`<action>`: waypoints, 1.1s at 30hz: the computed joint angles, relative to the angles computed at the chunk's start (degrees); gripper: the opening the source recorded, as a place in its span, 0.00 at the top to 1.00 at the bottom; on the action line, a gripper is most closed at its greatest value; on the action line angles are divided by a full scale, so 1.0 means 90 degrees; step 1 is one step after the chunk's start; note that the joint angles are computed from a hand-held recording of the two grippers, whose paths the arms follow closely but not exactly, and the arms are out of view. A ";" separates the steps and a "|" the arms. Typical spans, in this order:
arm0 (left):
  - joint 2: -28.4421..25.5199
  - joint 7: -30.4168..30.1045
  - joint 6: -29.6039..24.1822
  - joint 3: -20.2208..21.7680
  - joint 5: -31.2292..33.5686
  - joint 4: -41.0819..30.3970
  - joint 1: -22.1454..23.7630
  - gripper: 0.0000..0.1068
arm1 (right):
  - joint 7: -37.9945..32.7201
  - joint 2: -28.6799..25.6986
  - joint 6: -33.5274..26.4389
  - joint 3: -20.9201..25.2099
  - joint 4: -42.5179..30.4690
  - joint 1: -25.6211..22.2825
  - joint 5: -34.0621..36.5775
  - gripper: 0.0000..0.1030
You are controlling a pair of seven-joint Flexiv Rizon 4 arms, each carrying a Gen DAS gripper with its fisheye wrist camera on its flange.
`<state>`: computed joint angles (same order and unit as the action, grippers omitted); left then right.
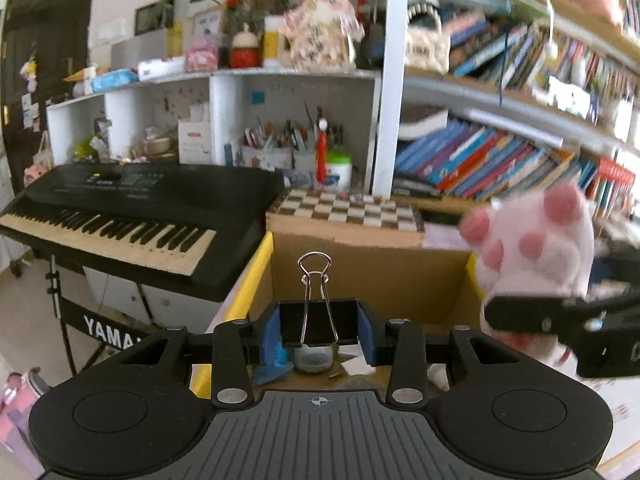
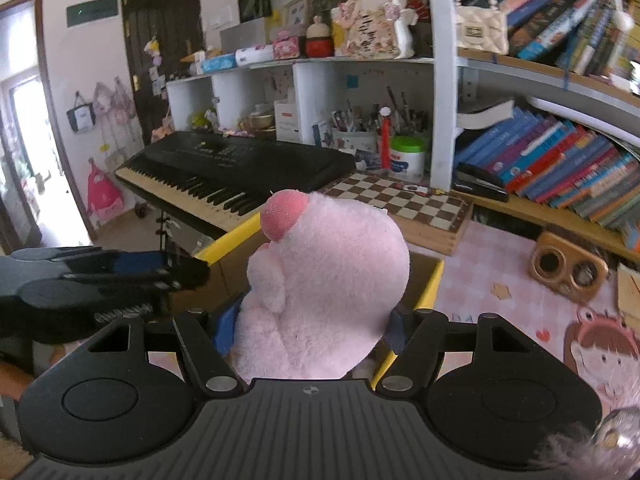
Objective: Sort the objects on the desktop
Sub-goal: 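Lower both grippers into the yellow box and open them, releasing clip and pig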
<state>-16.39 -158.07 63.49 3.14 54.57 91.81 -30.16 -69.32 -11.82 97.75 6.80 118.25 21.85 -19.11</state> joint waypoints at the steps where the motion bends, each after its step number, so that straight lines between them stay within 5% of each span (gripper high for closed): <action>1: -0.0126 0.0257 -0.0054 -0.0064 -0.0162 -0.0076 0.0083 0.64 | -0.0142 -0.0122 -0.0077 0.0208 -0.0156 -0.0189 0.0018 0.35; 6: -0.0572 0.1128 -0.0245 -0.0093 -0.0926 -0.0285 0.0223 0.64 | -0.1222 -0.0827 -0.0783 0.1479 -0.1107 -0.1216 0.0428 0.35; 11: -0.0847 0.1968 -0.0313 -0.0060 -0.1710 -0.0339 0.0271 0.64 | -0.2197 -0.1307 -0.1552 0.1958 -0.1785 -0.1489 0.0848 0.35; 23: -0.1087 0.3071 -0.0283 0.0047 -0.2825 -0.0274 0.0205 0.63 | -0.3828 -0.1949 -0.3087 0.2006 -0.2941 -0.1330 0.1743 0.35; 25: -0.1097 0.3207 -0.0289 0.0040 -0.2980 -0.0268 0.0224 0.59 | -0.4032 -0.2017 -0.3320 0.1933 -0.3111 -0.1249 0.1878 0.35; 28: -0.1067 0.3208 -0.0265 0.0148 -0.2921 -0.0253 0.0106 0.38 | -0.4281 -0.2106 -0.3638 0.1776 -0.3349 -0.1093 0.2066 0.35; 33: -0.0947 0.2631 -0.0141 0.0406 -0.2415 -0.0254 -0.0165 0.20 | -0.4669 -0.2166 -0.4022 0.1508 -0.3620 -0.0849 0.2396 0.34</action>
